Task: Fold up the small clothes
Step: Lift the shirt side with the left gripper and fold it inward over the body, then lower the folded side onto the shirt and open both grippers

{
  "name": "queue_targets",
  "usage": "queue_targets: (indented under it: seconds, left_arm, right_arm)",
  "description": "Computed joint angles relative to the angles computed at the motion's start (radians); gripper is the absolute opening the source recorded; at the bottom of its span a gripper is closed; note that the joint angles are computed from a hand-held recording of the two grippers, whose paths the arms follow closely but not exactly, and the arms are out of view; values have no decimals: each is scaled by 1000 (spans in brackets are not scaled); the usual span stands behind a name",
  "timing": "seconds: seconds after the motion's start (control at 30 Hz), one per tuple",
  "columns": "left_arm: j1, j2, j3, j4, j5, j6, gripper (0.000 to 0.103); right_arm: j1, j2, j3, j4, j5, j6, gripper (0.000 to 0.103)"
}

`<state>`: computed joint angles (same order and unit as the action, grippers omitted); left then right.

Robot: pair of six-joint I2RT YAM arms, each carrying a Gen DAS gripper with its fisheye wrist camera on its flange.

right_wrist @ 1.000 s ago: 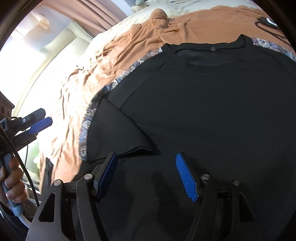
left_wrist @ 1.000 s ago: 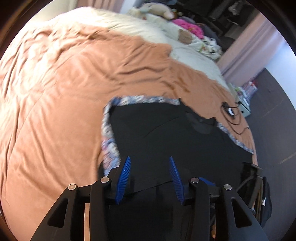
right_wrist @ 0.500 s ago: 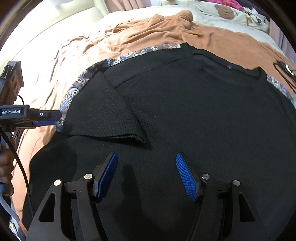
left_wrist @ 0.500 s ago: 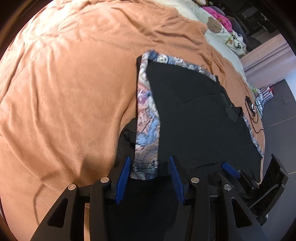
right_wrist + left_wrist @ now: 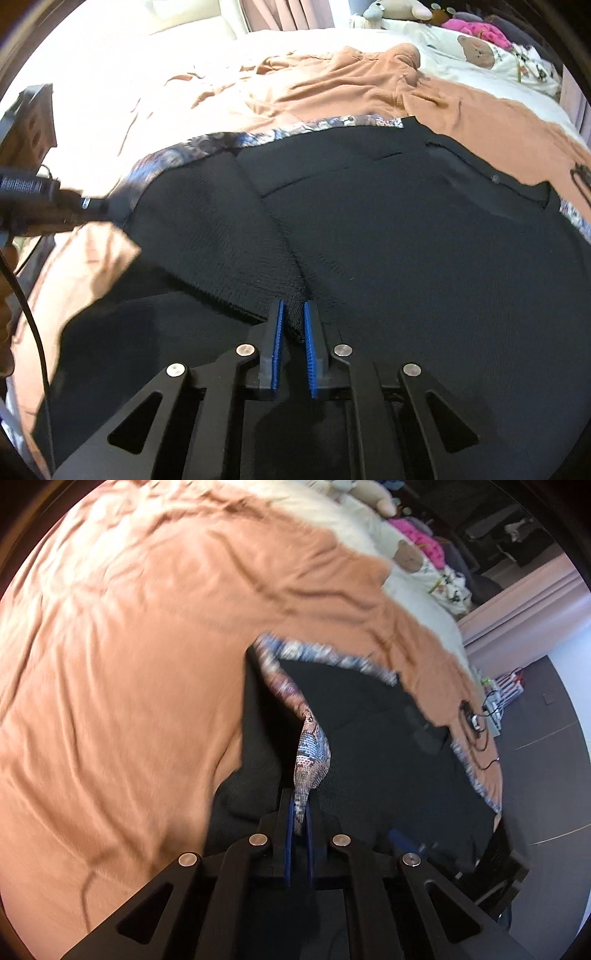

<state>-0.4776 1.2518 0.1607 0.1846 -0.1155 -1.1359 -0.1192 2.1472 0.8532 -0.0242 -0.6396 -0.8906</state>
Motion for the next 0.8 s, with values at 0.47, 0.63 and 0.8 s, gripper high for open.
queue_targets:
  seconds: [0.47, 0.63, 0.8]
  left_arm:
    - [-25, 204, 356, -100, -29, 140, 5]
    - [-35, 350, 466, -54, 0, 160, 5]
    - [-64, 473, 558, 1, 19, 174, 6]
  right_arm:
    - [-183, 114, 174, -344, -194, -13, 6]
    - [-239, 154, 235, -442, -216, -27, 6]
    - [-278, 175, 252, -466, -218, -32, 6]
